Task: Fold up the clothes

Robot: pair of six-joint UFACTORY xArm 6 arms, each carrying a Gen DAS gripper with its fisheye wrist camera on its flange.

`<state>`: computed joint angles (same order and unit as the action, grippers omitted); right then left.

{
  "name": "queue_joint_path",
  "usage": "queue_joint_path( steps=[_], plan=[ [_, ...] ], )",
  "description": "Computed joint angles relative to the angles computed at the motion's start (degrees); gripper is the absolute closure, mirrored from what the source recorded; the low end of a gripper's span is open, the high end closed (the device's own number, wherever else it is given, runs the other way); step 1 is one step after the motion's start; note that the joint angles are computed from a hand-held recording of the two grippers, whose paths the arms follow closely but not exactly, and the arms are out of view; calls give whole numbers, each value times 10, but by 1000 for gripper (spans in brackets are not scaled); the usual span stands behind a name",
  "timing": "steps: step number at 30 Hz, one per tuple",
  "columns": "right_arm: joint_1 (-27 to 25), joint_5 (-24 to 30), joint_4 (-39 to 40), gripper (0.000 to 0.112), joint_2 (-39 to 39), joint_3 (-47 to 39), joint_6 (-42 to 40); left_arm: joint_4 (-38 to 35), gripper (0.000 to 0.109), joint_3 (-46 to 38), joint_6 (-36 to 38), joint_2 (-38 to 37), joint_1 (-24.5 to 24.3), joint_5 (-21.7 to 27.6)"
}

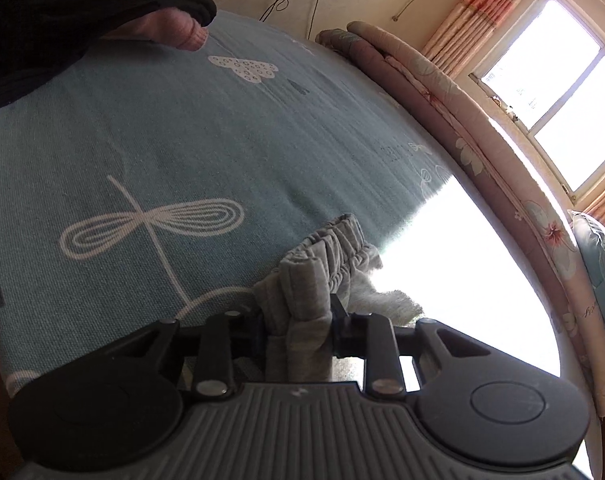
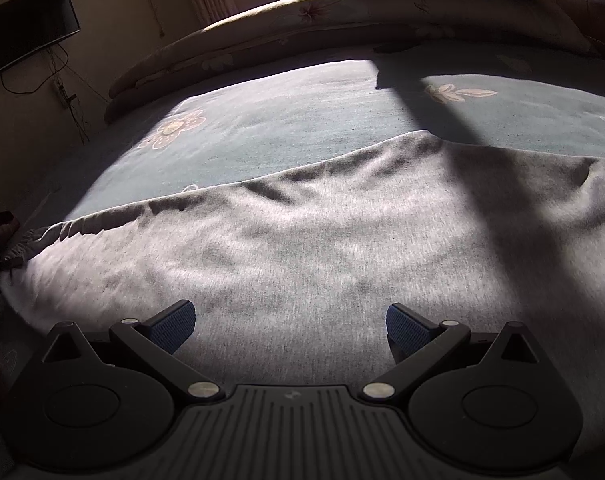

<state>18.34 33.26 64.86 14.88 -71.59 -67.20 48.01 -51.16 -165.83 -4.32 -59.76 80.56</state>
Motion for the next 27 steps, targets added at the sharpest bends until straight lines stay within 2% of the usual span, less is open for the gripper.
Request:
queue_joint_path(
  steps=[5, 12, 19, 27],
  plan=[
    [-6, 5, 9, 9, 0, -3, 2, -19, 83, -72, 98, 27, 7, 41],
    [-18, 12, 30, 9, -3, -5, 0, 1, 84, -155, 170, 55, 0, 80],
    [-33, 25, 44, 9, -3, -10, 9, 42, 84, -243, 235, 101, -2, 90],
    [-47, 34, 59, 9, -5, -12, 11, 68, 85, -355, 336, 169, 9, 69]
  ],
)
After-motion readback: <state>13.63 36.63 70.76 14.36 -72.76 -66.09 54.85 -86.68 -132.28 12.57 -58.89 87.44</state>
